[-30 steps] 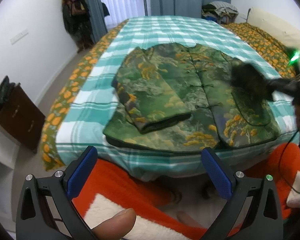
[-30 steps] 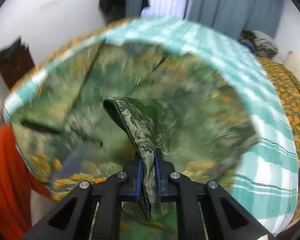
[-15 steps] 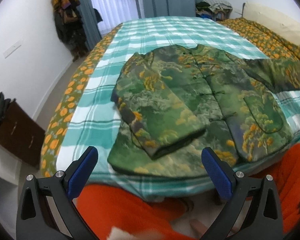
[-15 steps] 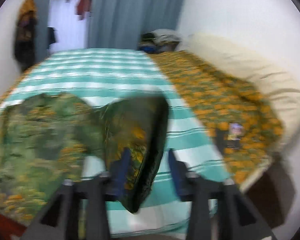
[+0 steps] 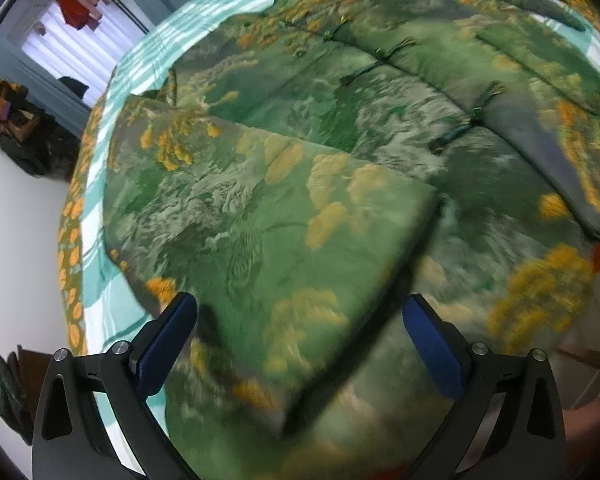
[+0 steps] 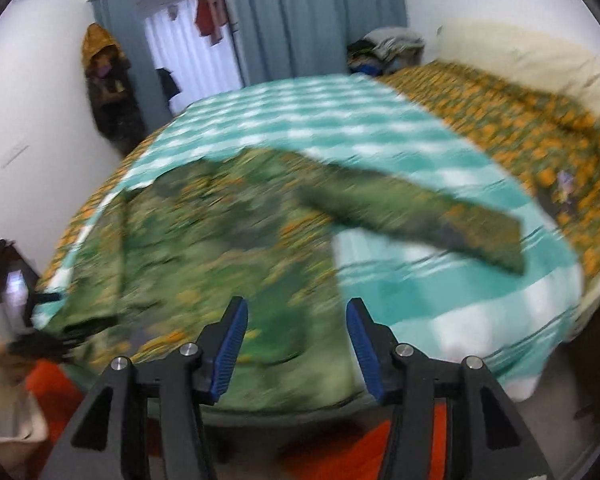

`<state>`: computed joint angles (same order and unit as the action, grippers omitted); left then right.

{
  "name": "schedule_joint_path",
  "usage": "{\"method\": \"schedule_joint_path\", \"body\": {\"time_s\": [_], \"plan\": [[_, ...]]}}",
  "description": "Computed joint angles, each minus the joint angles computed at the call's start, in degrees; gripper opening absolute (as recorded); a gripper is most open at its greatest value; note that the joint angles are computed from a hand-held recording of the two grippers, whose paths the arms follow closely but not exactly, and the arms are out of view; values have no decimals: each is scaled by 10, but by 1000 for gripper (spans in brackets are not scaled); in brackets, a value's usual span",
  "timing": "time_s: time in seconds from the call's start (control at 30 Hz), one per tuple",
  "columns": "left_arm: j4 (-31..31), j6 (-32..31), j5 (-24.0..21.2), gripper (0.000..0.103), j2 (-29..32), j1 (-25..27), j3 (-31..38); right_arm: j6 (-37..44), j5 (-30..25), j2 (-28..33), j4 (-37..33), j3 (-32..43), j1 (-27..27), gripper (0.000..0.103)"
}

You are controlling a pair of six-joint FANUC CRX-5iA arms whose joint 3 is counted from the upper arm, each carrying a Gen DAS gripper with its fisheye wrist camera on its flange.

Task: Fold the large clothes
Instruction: 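Pull the sleeve outward from the jacket body and release with the right tool, then grasp the other folded sleeve cuff with the left tool and lift it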

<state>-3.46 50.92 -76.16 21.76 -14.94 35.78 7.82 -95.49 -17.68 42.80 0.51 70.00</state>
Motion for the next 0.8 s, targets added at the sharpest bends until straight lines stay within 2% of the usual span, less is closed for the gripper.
{"method": "schedule_joint_path", "body": {"time_s": [0.03,0.1,0.13,0.23,0.3,0.33,0.37,0.63,0.8], "plan": [[26,1,-14,99,11,11,13,8,4,8,-3,7,8,52],[57,16,-51,83,35,25,50,26,4,21,-1,19,21,52],[68,24,-64,81,42,31,62,31,4,26,4,21,28,52],[109,34,-94,62,52,49,76,36,16,29,7,20,38,52],[132,38,-113,33,56,57,79,34,38,29,-6,17,36,52],[142,39,-126,27,57,61,82,35,45,31,-13,18,32,52],[145,39,-130,16,56,61,83,36,52,33,-20,19,30,52],[186,27,-140,9,56,79,101,67,73,50,-29,31,33,52],[223,72,-123,8,62,106,118,60,79,47,-33,28,32,52]]}}
